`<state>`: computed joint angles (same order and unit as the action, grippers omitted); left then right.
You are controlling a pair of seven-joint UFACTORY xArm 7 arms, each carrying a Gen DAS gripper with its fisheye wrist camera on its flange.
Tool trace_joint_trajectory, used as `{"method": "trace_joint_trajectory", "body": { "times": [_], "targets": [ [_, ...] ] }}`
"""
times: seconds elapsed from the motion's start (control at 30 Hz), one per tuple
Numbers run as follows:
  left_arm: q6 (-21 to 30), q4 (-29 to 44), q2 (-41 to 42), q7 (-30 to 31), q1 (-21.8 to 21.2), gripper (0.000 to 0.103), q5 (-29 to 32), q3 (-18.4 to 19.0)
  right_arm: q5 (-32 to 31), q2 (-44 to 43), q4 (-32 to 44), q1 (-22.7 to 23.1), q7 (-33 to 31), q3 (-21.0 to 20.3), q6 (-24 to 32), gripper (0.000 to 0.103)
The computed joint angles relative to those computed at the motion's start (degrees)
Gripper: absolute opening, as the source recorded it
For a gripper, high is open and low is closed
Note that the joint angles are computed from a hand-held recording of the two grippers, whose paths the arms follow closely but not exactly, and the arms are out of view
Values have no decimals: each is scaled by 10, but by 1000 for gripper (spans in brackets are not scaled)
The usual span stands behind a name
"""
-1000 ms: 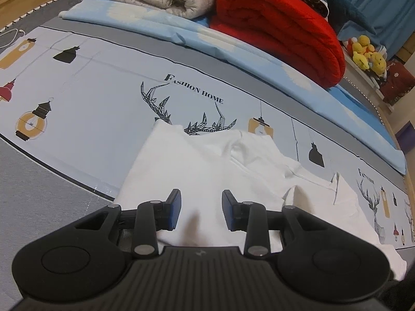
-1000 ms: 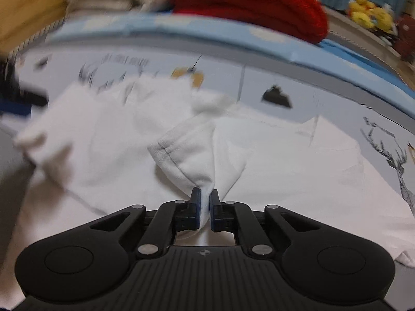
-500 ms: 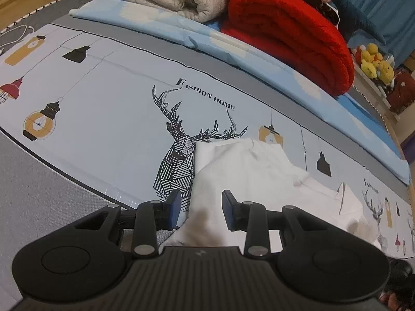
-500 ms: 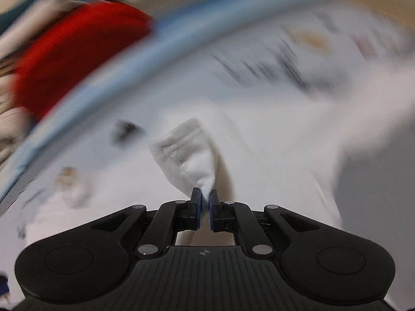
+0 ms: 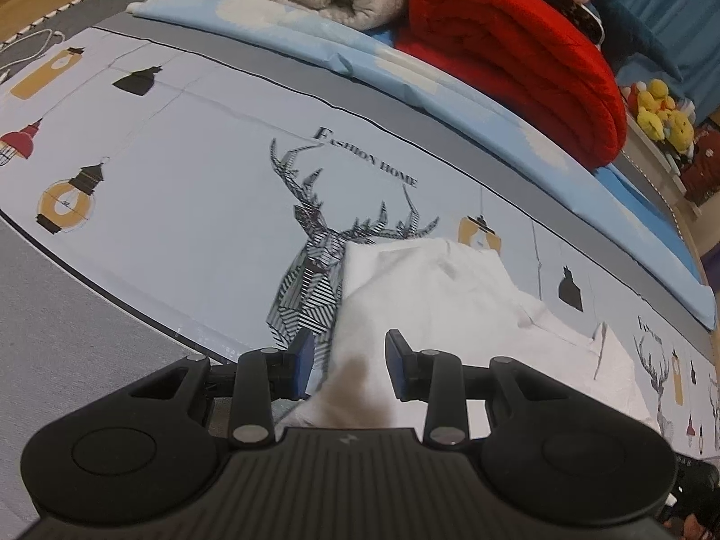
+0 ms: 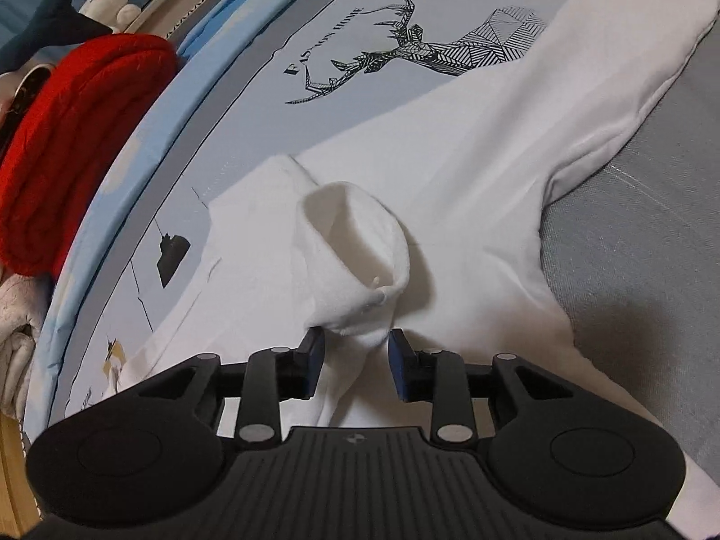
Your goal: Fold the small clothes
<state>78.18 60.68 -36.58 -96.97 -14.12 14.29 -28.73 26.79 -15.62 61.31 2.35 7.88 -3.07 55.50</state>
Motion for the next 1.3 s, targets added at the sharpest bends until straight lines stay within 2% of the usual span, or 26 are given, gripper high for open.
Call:
{"method": "trace_joint_trajectory", "body": {
  "times": [0.1, 0.2, 0.3, 0.4, 0.47, 0.5, 0.53, 0.63, 0.77, 0.8, 0.83, 0.87, 0.9, 0.97, 1.03, 1.1, 1.17, 1.23, 1.3],
  "targets": [
    [8, -2, -6, -4, 2, 43, 0, 2, 25, -8, 4, 7, -21, -7, 13, 36],
    [6, -4, -6, -4, 3, 43, -2, 3, 42, -13, 6, 12, -40, -9, 18, 50],
    [1, -2, 0, -1, 2, 43, -2, 3, 45, -5, 10, 11, -49, -11, 26, 51],
    [-4, -1, 5, 0, 1, 43, -1, 2, 16, 10, 12, -2, -31, -6, 24, 50],
    [-5, 0, 7, -2, 0, 43, 0, 2, 2, 19, 14, -8, -21, -3, 21, 37],
    [-5, -1, 7, -2, 0, 43, 1, 3, 0, 21, 14, -9, -23, -3, 19, 18],
    [-5, -1, 7, -2, -1, 43, 1, 3, 4, 21, 13, -9, -32, -5, 15, 5],
    [-2, -2, 3, -3, -1, 43, 2, 5, 59, 9, 3, 1, -92, -15, -15, 3],
    [7, -3, -4, -4, 1, 43, 2, 6, 208, -53, -26, 36, -256, -30, -118, 3],
    [8, -3, -5, -4, 2, 43, 2, 5, 224, -71, -37, 60, -286, -42, -158, 3],
    [8, -3, -5, -2, 1, 43, 2, 6, 217, -82, -45, 69, -302, -41, -197, 3],
    [7, -3, -4, 0, 1, 43, 2, 6, 186, -84, -51, 54, -298, -21, -228, 3],
    [4, -3, -2, 2, 1, 43, 1, 6, 145, -77, -51, 24, -271, 5, -236, 3],
    [-3, -2, 4, 6, -1, 43, 0, 5, 49, -48, -37, -5, -168, 16, -206, 3],
    [-10, -1, 12, 8, -2, 43, 0, 4, -8, -25, -28, -23, -100, 18, -179, 3],
    [-19, -1, 19, 12, -6, 43, 0, 5, -13, -15, -24, -15, -93, 1, -169, 3],
    [-34, -2, 27, 23, -13, 42, 0, 9, 16, 7, 0, 3, -131, -23, -129, 5],
    [-45, 0, 40, 37, -20, 41, 1, 10, 27, 22, 13, 3, -150, -27, -108, 7],
    [-67, -2, 49, 52, -30, 41, -1, 16, 9, 19, 9, -10, -128, -19, -116, 9]
  ]
}}
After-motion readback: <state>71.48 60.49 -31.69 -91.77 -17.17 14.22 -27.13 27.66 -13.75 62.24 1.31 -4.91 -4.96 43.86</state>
